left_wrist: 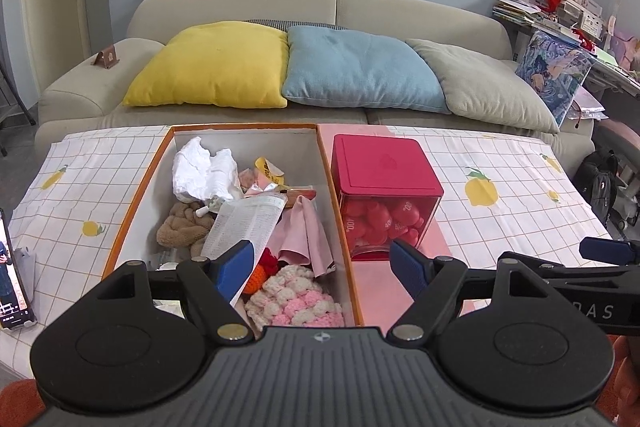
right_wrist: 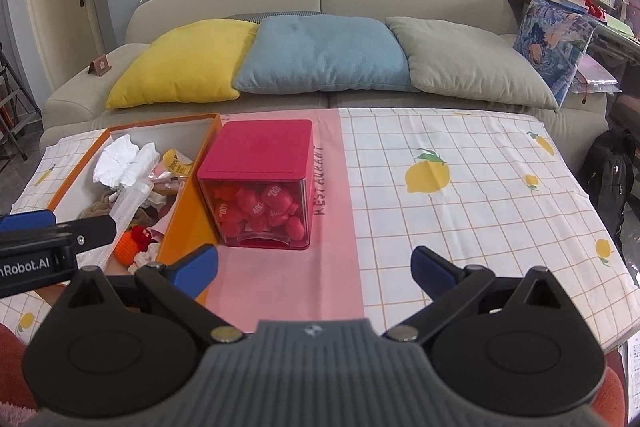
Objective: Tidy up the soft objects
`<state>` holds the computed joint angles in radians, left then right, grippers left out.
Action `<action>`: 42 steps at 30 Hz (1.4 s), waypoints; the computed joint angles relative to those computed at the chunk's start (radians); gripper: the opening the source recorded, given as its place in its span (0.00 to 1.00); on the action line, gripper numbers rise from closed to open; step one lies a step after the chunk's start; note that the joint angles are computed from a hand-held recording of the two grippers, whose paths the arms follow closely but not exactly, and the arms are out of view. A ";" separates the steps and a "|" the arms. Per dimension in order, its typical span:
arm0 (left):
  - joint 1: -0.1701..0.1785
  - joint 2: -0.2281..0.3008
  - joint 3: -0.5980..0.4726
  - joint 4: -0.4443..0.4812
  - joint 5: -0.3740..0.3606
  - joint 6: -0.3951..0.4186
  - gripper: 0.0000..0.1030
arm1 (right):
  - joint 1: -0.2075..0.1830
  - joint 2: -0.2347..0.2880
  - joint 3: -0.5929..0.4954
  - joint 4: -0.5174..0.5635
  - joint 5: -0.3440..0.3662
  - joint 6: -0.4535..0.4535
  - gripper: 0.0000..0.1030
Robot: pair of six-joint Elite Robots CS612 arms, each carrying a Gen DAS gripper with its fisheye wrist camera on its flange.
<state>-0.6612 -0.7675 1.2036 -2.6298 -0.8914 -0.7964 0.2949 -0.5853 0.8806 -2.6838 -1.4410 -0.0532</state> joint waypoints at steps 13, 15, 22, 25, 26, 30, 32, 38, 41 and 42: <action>0.001 0.001 0.001 0.003 -0.002 0.009 0.88 | 0.001 0.006 -0.013 0.017 -0.012 0.013 0.97; 0.002 0.000 0.001 0.004 -0.002 0.010 0.88 | 0.002 0.006 -0.014 0.022 -0.013 0.012 0.97; 0.001 0.000 0.002 0.004 0.001 0.011 0.88 | 0.003 0.005 -0.013 0.025 -0.014 0.013 0.97; 0.000 -0.001 0.004 0.005 0.005 0.011 0.88 | 0.003 0.005 -0.014 0.025 -0.014 0.014 0.97; 0.000 -0.001 0.004 0.005 0.005 0.011 0.88 | 0.003 0.005 -0.014 0.026 -0.014 0.014 0.97; 0.000 -0.002 0.004 0.007 0.005 0.011 0.88 | 0.003 0.004 -0.012 0.025 -0.017 0.016 0.97; -0.001 -0.002 0.004 0.007 0.007 0.011 0.88 | 0.003 0.003 -0.010 0.023 -0.016 0.020 0.97; 0.000 -0.004 0.006 0.009 0.006 0.006 0.88 | 0.003 0.003 -0.010 0.023 -0.017 0.019 0.97; 0.000 -0.006 0.008 0.008 0.006 0.006 0.88 | 0.003 0.003 -0.009 0.025 -0.016 0.019 0.97; 0.000 -0.007 0.009 0.008 0.007 0.007 0.88 | 0.003 0.002 -0.007 0.024 -0.017 0.018 0.97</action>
<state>-0.6615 -0.7740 1.2124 -2.6221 -0.8841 -0.7894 0.2977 -0.5838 0.8736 -2.6595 -1.4577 -0.0347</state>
